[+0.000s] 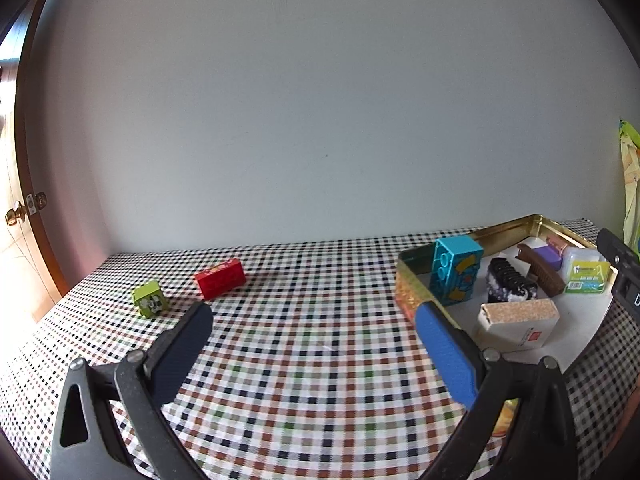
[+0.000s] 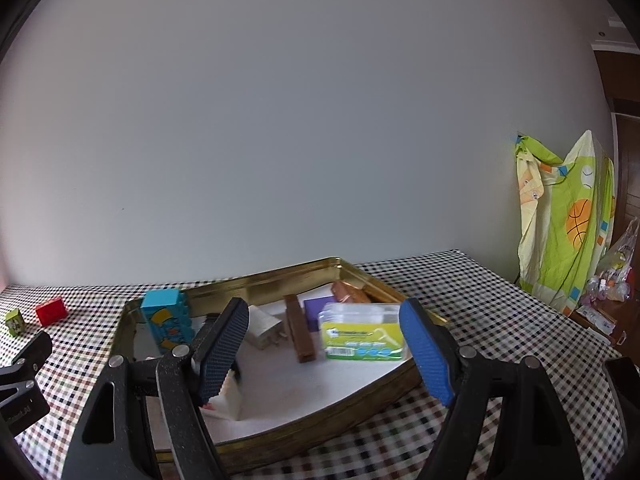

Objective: Organize rigid objects
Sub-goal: 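Withdraw both open tools from the tray toward the green and red blocks, then move the left tool to the lime-green block and right tool to the red brick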

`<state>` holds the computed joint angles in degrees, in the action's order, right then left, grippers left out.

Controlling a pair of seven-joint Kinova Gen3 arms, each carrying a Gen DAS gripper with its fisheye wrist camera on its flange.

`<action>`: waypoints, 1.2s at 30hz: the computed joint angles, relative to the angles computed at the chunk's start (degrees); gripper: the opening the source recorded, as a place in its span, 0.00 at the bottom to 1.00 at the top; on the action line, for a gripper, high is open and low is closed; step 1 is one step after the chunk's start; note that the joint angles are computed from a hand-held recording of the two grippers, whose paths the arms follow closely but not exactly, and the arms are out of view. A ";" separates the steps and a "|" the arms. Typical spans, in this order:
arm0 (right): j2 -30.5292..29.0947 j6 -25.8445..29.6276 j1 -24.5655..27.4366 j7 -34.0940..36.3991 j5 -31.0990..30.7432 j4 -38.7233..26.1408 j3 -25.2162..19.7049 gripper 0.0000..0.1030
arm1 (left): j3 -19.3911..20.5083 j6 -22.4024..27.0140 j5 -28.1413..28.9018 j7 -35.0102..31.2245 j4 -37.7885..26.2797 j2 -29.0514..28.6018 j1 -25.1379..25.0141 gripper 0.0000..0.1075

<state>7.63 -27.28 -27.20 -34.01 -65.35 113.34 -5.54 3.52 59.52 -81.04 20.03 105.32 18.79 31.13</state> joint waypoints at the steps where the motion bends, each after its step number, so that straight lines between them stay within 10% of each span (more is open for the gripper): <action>1: 0.00 -0.28 -0.36 0.34 -0.45 -0.03 -0.17 0.78 | -0.06 -0.06 0.01 0.12 0.36 -0.26 -0.10 0.95; 36: 7.00 -0.44 -11.41 12.43 -12.98 -10.17 -5.17 0.78 | 0.16 -6.86 -1.70 4.31 12.21 -9.24 -14.59 0.95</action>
